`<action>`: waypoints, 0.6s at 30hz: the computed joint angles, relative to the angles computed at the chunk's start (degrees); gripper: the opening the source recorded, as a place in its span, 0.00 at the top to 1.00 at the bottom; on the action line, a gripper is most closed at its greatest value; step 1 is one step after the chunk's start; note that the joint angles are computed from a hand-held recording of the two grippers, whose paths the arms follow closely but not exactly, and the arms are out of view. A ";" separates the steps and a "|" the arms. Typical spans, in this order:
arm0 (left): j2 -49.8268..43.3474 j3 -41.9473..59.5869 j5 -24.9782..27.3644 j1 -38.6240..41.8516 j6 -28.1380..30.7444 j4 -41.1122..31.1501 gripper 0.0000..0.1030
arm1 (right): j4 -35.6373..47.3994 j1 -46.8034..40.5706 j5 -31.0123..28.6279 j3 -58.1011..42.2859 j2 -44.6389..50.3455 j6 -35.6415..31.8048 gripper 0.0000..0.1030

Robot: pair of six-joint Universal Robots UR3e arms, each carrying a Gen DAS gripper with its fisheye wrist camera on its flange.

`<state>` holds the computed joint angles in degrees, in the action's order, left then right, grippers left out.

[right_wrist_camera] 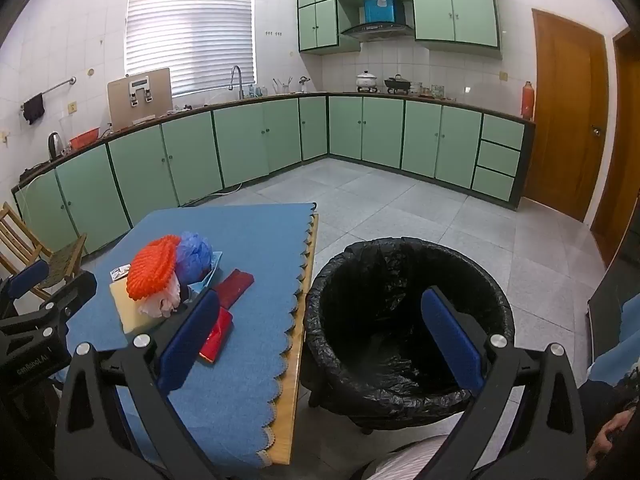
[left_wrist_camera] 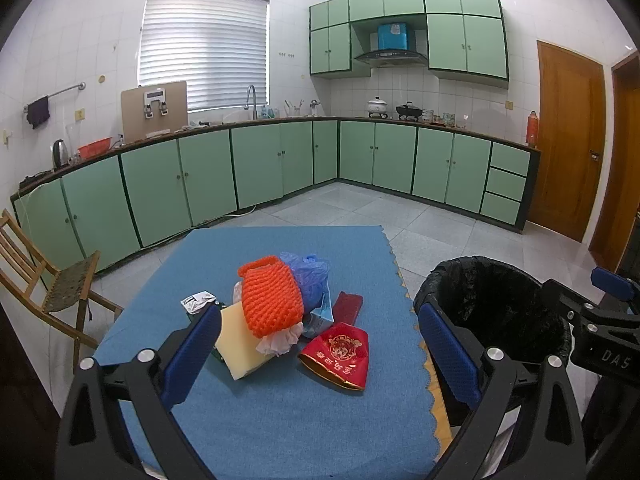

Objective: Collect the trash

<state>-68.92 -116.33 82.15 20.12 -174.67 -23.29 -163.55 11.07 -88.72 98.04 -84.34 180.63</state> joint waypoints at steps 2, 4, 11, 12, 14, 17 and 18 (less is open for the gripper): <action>-0.61 0.29 0.92 -0.95 -0.53 0.35 0.06 | -0.02 0.03 -0.04 0.00 0.00 -0.08 0.05; -1.21 0.58 1.67 -1.84 -1.01 0.68 0.06 | -0.05 -0.04 0.04 -0.03 0.06 -0.10 0.05; 1.50 -1.49 -3.09 3.12 1.00 -0.23 0.06 | -0.50 0.05 -0.01 0.15 0.40 0.01 0.05; 1.35 -1.52 -2.93 2.97 0.92 -0.03 0.06 | -0.44 -0.03 0.12 0.17 0.29 -0.08 0.05; 1.05 -1.58 -2.62 2.68 0.71 0.35 0.06 | -0.86 0.21 -0.18 0.34 0.39 -0.08 0.05; 1.40 -1.33 -3.24 3.25 0.91 -0.47 0.06 | -1.84 0.81 -0.69 -0.32 2.19 0.15 0.05; 1.25 -1.31 -3.08 3.07 0.85 -0.35 0.06 | -1.83 0.84 -0.72 -0.34 2.23 0.16 0.05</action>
